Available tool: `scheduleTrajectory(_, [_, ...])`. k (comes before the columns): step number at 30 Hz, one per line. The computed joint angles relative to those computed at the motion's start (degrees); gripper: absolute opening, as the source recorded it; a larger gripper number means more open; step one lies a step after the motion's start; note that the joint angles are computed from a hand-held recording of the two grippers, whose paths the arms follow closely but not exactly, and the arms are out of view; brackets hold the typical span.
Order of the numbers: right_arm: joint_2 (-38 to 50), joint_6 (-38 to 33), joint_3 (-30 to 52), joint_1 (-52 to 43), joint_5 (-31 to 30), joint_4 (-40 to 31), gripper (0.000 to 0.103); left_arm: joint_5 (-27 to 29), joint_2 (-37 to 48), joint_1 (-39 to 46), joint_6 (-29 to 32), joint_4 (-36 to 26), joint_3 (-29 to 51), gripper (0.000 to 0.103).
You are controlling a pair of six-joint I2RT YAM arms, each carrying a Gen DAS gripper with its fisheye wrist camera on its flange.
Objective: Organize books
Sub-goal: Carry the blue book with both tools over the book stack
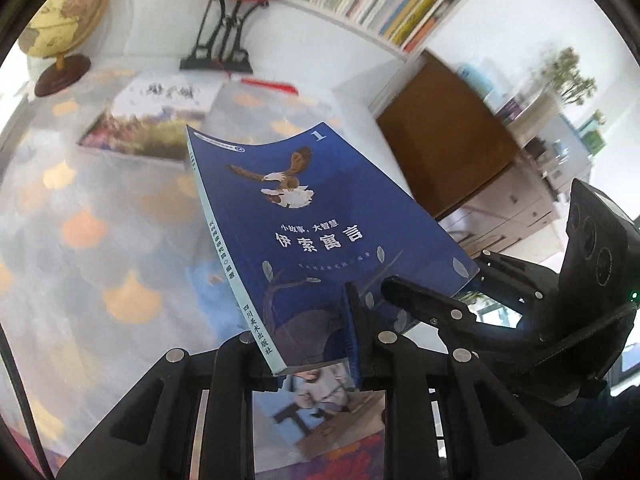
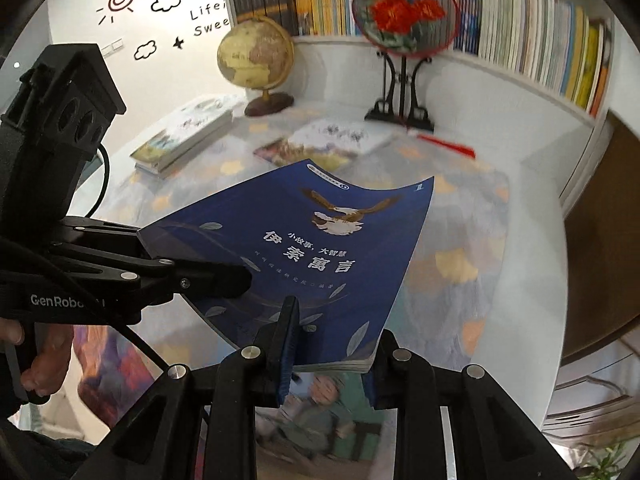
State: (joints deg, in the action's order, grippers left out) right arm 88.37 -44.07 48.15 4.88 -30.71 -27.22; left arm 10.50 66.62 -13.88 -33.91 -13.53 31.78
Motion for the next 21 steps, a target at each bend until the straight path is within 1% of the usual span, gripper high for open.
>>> scheduleTrajectory(1, [-1.9,3.1,-0.7,2.5,1.2,1.1,0.027,2.1,-2.2,3.0,2.4,-1.6,-0.4,0.019])
scheduleTrajectory(3, [-4.6,9.8,-1.1,8.9,4.3,3.5,0.027,8.2,-5.4,12.3,9.0,-5.1,-0.7,0.019])
scheduleTrajectory(5, [-4.7,17.6,-0.2,17.7,8.8,7.0,0.028,15.5,-6.4,24.5,17.5,-9.5,0.2,0.019])
scheduleTrajectory(6, [-4.0,20.5,0.5,20.6,10.1,8.4,0.028,18.1,-6.3,30.1,21.8,-11.8,1.0,0.019])
scheduleTrajectory(8, [-0.9,26.9,3.0,27.6,12.8,11.2,0.028,22.5,-4.3,41.5,31.6,-16.4,3.3,0.019])
scheduleTrajectory(9, [1.3,29.9,4.8,31.1,14.1,12.5,0.028,24.6,-1.9,47.9,37.1,-18.7,4.9,0.019])
scheduleTrajectory(12, [8.7,36.8,10.8,40.4,17.9,15.9,0.028,28.8,5.1,61.0,48.1,-23.0,8.8,0.02])
scheduleTrajectory(13, [10.6,38.1,12.7,42.6,19.1,16.2,0.028,30.2,8.2,65.4,51.7,-24.6,10.7,0.02])
scheduleTrajectory(15, [15.6,40.2,17.8,47.3,21.6,16.6,0.029,31.8,13.4,71.8,56.7,-26.5,14.0,0.02])
scheduleTrajectory(17, [20.5,41.6,23.3,51.5,23.9,16.6,0.029,32.2,17.6,76.6,60.1,-27.1,17.0,0.02])
scheduleTrajectory(21, [28.4,44.3,32.6,55.8,25.6,15.0,0.03,32.3,27.4,82.1,63.5,-27.3,24.3,0.02])
